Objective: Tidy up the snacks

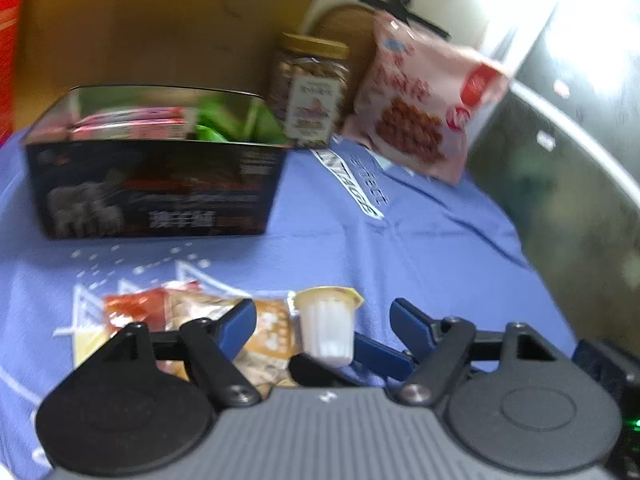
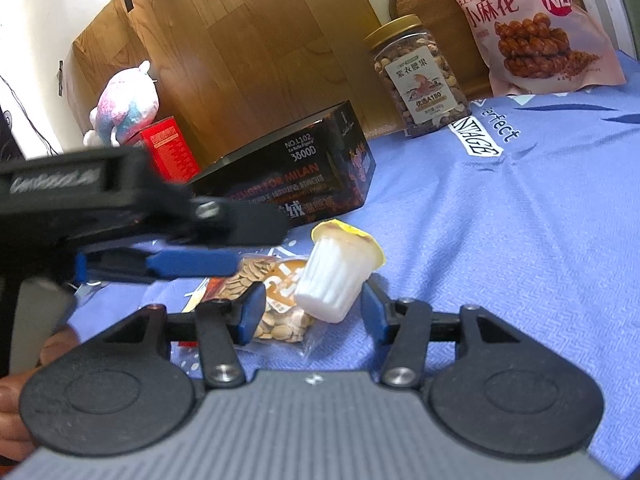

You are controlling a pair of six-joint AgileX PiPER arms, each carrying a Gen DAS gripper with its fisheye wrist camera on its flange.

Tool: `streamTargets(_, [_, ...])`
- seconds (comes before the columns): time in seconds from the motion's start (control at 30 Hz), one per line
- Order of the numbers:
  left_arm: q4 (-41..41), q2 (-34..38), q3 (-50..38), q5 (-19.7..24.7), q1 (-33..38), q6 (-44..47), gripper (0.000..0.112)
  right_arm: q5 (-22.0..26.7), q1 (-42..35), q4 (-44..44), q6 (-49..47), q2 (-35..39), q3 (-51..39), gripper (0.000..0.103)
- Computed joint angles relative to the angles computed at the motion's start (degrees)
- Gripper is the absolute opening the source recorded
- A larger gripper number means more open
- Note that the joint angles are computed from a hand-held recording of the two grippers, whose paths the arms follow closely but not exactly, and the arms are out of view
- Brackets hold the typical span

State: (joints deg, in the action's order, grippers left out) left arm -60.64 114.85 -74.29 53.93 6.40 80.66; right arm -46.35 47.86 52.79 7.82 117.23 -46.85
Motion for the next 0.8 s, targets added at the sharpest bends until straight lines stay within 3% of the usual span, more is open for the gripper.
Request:
streamTargets(0.03, [1.4,0.2,-0.2,-1.5,-1.2,-0.6,0.065,0.0,0.0,0.0,0.0,0.0,0.0,0.055])
streamTargets(0.1, [3.9,1.9,-1.2,-2.6,-2.9,-2.2,0.046,-0.1,0.1,0.4,-0.6,0.1,-0.2,0.052])
streamTargets(0.13, [3.0,1.8,-0.6,-2.9,-2.8,-0.7,0.044,0.0,0.2,1.0,-1.4,0.2,-0.4,0.040])
streamTargets(0.2, [2.6,1.1,0.2,-3.7,-2.6,0.1,0.035,0.4,0.2,0.5,-1.8,0.3,-0.7,0.038])
streamTargets(0.3, [1.8,1.7,-2.0,1.4,0.3,0.1,0.035,-1.8,2.1,4.6,-6.0,0.5,-1.4,0.037])
streamTargets(0.43, [-1.3,2.1,-6.7,3.1,2.7,0.3,0.035,-3.6,3.0,7.0,-15.0,0.8,-5.2,0.037])
streamTargets(0.63, [-0.2,9.7,-26.3,2.1,2.2,-12.0,0.037,7.1,-6.9,-1.2,-22.2,1.6,-18.4,0.039])
streamTargets(0.73, [5.5,14.5,-36.3,-1.0,0.9,-21.4,0.040,15.9,-10.9,4.7,-33.5,5.3,-29.8,0.039])
streamTargets(0.8, [3.1,15.6,-38.1,2.3,3.7,-21.0,0.041,16.7,-11.8,7.3,-35.3,6.1,-31.3,0.039])
